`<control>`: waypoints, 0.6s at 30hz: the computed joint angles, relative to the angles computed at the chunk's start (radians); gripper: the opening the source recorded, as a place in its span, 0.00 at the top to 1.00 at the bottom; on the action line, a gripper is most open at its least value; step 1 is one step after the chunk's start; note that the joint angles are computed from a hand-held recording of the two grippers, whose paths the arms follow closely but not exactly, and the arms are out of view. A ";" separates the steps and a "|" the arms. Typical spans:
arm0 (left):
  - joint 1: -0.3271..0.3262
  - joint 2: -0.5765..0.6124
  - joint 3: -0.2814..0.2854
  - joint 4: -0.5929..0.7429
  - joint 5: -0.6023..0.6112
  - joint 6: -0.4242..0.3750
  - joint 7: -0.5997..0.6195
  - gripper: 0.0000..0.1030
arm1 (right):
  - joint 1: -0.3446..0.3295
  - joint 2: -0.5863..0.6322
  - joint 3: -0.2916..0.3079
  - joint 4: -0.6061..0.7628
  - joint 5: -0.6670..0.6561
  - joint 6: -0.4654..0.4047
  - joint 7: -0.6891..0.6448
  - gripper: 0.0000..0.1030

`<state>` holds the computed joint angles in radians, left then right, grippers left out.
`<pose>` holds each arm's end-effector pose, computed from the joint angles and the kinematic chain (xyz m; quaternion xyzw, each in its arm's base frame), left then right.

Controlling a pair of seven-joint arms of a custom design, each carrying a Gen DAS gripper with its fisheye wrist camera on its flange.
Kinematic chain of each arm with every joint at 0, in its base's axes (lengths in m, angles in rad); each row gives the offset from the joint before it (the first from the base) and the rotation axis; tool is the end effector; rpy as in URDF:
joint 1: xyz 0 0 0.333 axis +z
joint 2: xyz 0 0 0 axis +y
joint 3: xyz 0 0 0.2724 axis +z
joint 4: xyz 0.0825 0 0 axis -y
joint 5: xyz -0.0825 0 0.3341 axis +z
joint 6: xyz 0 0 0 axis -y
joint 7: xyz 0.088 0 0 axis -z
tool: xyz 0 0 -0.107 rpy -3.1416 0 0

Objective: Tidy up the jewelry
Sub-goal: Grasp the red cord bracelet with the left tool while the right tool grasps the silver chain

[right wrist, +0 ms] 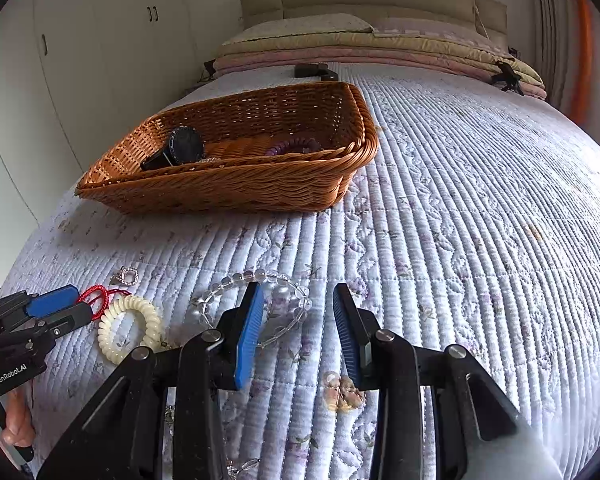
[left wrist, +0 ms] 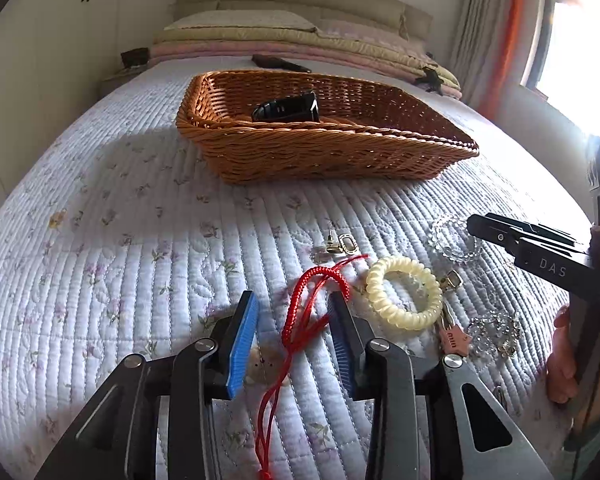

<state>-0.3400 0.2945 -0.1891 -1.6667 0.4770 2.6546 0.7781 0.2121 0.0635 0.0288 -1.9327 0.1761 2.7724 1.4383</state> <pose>0.5465 -0.3183 0.4936 -0.6404 0.6738 -0.3146 0.1922 0.5608 0.1295 0.5216 -0.7254 0.5727 -0.2061 0.3215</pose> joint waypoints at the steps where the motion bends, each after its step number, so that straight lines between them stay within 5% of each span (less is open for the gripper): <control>1: -0.003 0.001 0.002 0.002 0.005 -0.003 -0.002 0.68 | 0.001 0.005 -0.001 0.007 -0.008 -0.009 0.005 0.62; 7: 0.005 -0.002 -0.009 -0.007 -0.011 0.018 0.014 0.79 | 0.008 0.027 -0.006 0.033 -0.064 -0.038 0.042 0.62; 12: 0.008 -0.005 -0.007 -0.018 -0.028 0.033 0.023 0.85 | 0.038 0.052 -0.021 0.064 -0.235 -0.066 0.138 0.62; 14: -0.010 -0.002 0.007 -0.006 0.008 0.011 0.000 0.96 | 0.048 0.055 -0.022 0.067 -0.285 -0.065 0.154 0.78; 16: -0.010 0.005 0.006 0.004 0.013 0.000 -0.002 0.96 | 0.054 0.056 -0.018 0.066 -0.307 -0.063 0.148 0.90; 18: -0.010 0.000 0.007 -0.004 0.020 0.010 -0.008 0.96 | 0.060 0.055 -0.022 0.062 -0.343 -0.057 0.169 0.91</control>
<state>-0.3497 0.2949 -0.1823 -1.6703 0.4966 2.6644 0.7697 0.2725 0.1180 0.0069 -1.8709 -0.1671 2.7152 1.6078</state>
